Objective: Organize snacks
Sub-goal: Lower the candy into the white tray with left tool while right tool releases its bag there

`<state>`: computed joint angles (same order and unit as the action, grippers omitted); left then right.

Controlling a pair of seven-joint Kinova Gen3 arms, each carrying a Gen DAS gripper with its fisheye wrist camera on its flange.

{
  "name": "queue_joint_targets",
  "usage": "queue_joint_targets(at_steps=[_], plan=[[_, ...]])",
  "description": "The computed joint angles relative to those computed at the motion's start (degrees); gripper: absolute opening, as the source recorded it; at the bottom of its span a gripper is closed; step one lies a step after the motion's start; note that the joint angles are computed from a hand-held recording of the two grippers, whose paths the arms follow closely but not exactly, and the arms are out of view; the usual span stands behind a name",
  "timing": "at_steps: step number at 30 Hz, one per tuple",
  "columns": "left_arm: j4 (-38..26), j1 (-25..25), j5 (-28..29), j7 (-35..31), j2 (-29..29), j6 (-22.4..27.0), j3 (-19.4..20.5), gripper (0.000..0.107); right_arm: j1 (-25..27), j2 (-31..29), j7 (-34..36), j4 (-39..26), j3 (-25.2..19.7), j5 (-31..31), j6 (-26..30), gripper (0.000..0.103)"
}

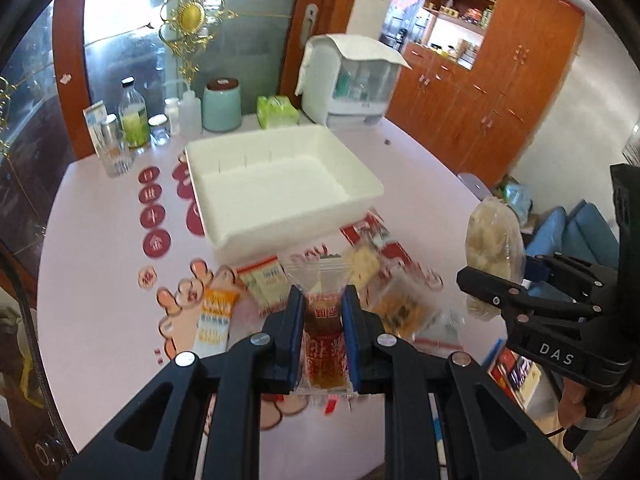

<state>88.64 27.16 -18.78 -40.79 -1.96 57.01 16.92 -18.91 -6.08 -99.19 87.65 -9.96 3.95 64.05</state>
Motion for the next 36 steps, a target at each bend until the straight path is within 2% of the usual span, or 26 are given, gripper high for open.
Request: queue_joint_targets(at_steps=[5,12,17,24,30,36], plan=[[-9.90,2.13,-6.42,3.72,7.01,6.63,-1.05,0.017,1.84,5.05,8.35,-6.50,3.54,-5.33,-1.06,0.047],[-22.99,5.28,-9.73,5.12,17.78,12.16,-7.90,0.017,6.94,16.97,18.42,-18.69,5.57,-13.35,-0.41,0.047],[-29.55,4.95,-7.51,5.39,24.03,13.09,-12.64,0.017,8.60,26.31,19.45,-28.96,5.33,-14.74,2.14,0.047],[-36.80,4.22,-5.50,4.32,30.61,13.85,-16.45,0.017,7.71,36.09,18.33,-40.23,5.13,-13.76,5.79,0.047],[-43.11,3.75,-3.27,3.10,35.77,15.72,-18.10,0.017,6.60,41.86,18.28,-47.06,5.04,-12.68,8.59,0.047],[-46.87,3.67,-1.68,1.97,39.34,17.71,-19.12,0.017,5.85,44.87,18.66,-49.97,5.08,-12.05,10.61,0.047]])
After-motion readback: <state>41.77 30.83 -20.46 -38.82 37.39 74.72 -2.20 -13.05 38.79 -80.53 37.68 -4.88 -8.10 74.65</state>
